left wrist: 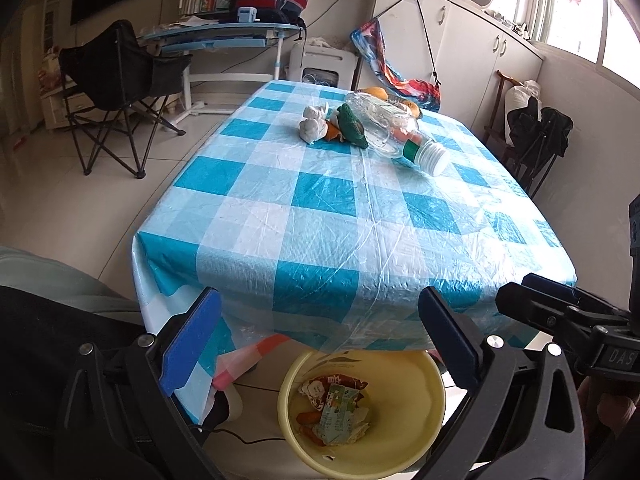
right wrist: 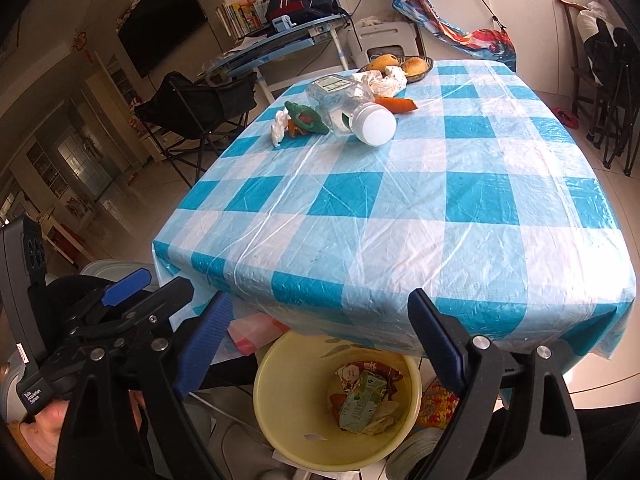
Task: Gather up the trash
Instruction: 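Move both grippers back over the table toward the clear bottle and tissue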
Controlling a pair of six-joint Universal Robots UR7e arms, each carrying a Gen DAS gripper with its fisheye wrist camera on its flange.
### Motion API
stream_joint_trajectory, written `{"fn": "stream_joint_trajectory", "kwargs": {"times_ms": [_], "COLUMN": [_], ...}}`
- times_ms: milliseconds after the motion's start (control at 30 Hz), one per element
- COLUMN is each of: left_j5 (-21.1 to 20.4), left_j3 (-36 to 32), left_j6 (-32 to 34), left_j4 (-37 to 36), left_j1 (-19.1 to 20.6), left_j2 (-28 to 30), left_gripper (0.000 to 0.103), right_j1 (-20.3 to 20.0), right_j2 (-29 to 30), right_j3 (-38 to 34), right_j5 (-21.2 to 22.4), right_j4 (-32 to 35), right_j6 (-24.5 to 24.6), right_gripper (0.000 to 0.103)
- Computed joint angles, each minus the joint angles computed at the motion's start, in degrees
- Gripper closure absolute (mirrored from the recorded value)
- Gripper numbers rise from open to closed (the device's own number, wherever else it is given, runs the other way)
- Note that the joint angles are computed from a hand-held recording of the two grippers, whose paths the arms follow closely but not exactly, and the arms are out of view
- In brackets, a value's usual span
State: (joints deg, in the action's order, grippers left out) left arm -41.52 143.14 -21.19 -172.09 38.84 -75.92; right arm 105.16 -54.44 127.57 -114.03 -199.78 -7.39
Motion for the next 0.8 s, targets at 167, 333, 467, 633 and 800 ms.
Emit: {"fn": "stream_joint_trajectory", "kwargs": {"times_ms": [167,333,467,633,800], "left_j5": [1.0,2.8,1.8,1.9,1.5], "left_j3": [-3.1,-8.0,-11.6,-15.7,-20.2], "left_j6": [1.2,4.6,6.1,9.9,11.0], "left_j4": [-1.4,-2.3,-1.6,-2.1,-1.4], "left_j1": [1.0,3.6,6.0,7.6,10.0], "left_j2": [0.4,2.8,5.0,8.8,11.9], "left_gripper": [0.008,0.008,0.008,0.008,0.008], "right_j1": [0.5,1.4,1.5,0.8,0.6], "right_j2": [0.6,1.3,1.5,2.2,4.4], "right_j3": [-1.0,-4.3,-6.9,-11.5,-16.9], "right_j5": [-0.3,-1.2,-1.8,-2.0,-2.5], "right_j4": [-0.4,2.1,4.1,9.0,13.1], "right_j6": [-0.7,-4.1,-7.3,-9.2,-12.4], "right_gripper": [0.017,0.017,0.017,0.017,0.017]}}
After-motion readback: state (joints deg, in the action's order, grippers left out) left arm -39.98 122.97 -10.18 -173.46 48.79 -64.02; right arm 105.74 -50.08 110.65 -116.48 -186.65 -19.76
